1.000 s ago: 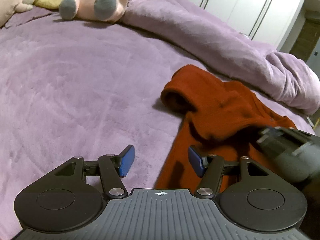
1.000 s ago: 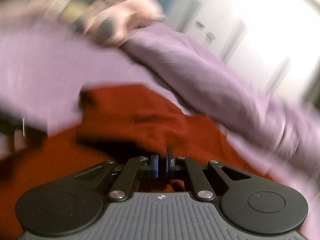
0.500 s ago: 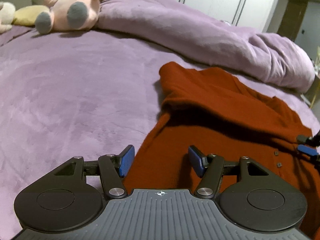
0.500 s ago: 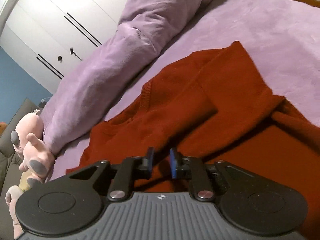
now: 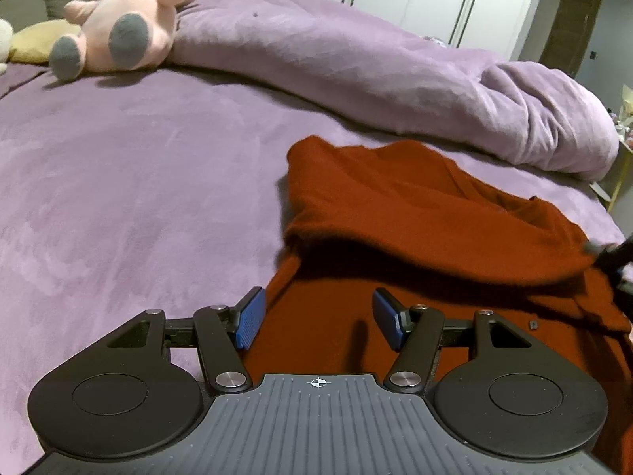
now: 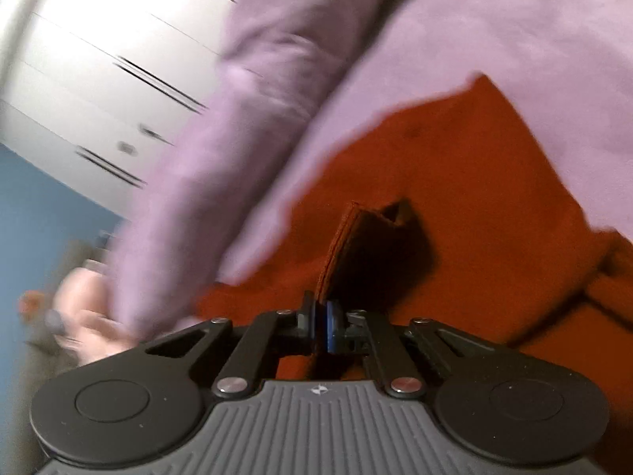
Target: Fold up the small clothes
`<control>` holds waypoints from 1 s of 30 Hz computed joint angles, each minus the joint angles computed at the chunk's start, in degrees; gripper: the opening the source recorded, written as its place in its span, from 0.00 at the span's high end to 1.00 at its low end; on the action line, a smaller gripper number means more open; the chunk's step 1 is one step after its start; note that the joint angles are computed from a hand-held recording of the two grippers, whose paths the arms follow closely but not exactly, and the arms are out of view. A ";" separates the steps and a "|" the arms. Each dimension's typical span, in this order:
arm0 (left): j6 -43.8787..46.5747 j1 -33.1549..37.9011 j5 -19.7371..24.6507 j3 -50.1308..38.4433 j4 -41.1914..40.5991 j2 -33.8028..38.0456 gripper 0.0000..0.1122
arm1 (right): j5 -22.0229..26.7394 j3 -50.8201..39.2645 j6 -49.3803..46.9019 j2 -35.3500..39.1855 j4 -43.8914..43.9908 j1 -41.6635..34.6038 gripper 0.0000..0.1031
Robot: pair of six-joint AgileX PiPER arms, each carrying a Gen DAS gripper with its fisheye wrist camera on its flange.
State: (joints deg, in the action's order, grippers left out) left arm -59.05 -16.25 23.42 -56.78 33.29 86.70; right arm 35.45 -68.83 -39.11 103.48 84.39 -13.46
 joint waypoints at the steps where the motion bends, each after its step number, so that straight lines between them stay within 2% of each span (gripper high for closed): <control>1: -0.31 -0.11 0.11 -0.48 0.62 0.28 0.42 | 3.10 1.19 -4.49 0.06 5.24 -1.82 0.96; 2: -0.57 -0.22 0.23 -1.04 1.34 0.63 0.42 | 3.91 2.49 -7.43 -0.73 8.19 -3.23 0.96; 4: -1.31 -0.60 1.10 -2.28 2.46 1.57 0.42 | -0.99 4.30 -11.64 -3.08 7.66 -4.13 0.96; 6: -1.19 -0.77 1.28 -3.39 2.13 2.73 0.42 | -6.25 3.78 -7.84 -3.84 -0.87 -4.28 0.95; 7: -0.59 -0.82 1.65 -4.12 1.21 3.38 0.42 | -6.08 2.80 -3.84 -3.20 -6.59 -4.67 0.95; 8: -0.01 -0.82 1.81 -4.70 0.26 3.88 0.42 | -3.91 1.31 -0.26 -1.93 -11.87 -5.29 0.93; 10: 1.05 -0.93 1.82 -5.45 -0.96 4.44 0.42 | 2.03 -1.11 1.92 0.96 -15.90 -6.86 0.92; 13: 0.49 -1.98 2.89 -6.64 1.10 4.93 0.42 | 2.39 1.02 -4.03 1.19 -8.85 -8.53 0.89; 15: 1.04 -2.31 3.50 -7.77 1.26 5.42 0.42 | 1.66 1.16 -4.15 1.60 -6.02 -9.11 0.87; 16: 1.46 -2.38 3.70 -8.41 0.98 5.72 0.42 | 1.98 0.79 -1.64 1.57 -6.81 -9.32 0.87; 18: 2.38 -2.48 4.19 -10.02 0.33 6.56 0.42 | -1.48 -0.02 1.11 1.38 -10.80 -7.71 0.93; 19: 2.59 -2.51 4.32 -10.65 0.23 6.93 0.42 | -3.07 0.84 -0.93 0.54 -10.42 -7.30 0.94; 21: 3.38 -2.54 4.26 -11.55 -0.15 7.67 0.42 | -0.63 2.06 -9.28 -0.18 -3.28 -8.69 0.94; 22: 3.59 -2.57 4.28 -11.90 -0.18 8.03 0.42 | -0.94 3.32 -11.12 -1.18 -1.10 -9.22 0.94; 23: 3.89 -2.62 4.46 -12.30 -0.37 8.43 0.42 | -3.46 4.17 -12.13 -1.89 -1.21 -8.65 0.93; 24: 4.66 -2.66 4.76 -12.85 -1.09 8.88 0.42 | -7.31 4.47 -11.35 -2.44 -3.61 -7.63 0.91; 25: 5.27 -2.69 4.66 -12.98 -1.76 9.06 0.42 | -8.89 4.34 -8.48 -2.56 -8.30 -7.50 0.89; 26: 6.12 -2.64 4.26 -12.95 -2.67 9.14 0.42 | -8.18 4.21 -5.12 -2.63 -11.44 -8.02 0.88; 27: 6.50 -2.66 3.98 -12.85 -3.11 9.18 0.42 | -5.30 4.20 -3.17 -2.77 -12.29 -9.45 0.88; 28: 6.45 -2.77 3.77 -12.76 -3.09 9.26 0.42 | -0.28 4.76 -2.75 -3.18 -10.85 -11.90 0.86; 30: 6.25 -3.09 4.15 -13.16 -3.24 9.90 0.42 | 8.49 7.05 -7.18 -2.60 -2.88 -15.48 0.64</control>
State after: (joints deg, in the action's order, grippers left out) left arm -52.80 -19.34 27.57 -69.93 30.05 96.61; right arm 43.94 -61.79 -46.29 100.88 81.51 -28.94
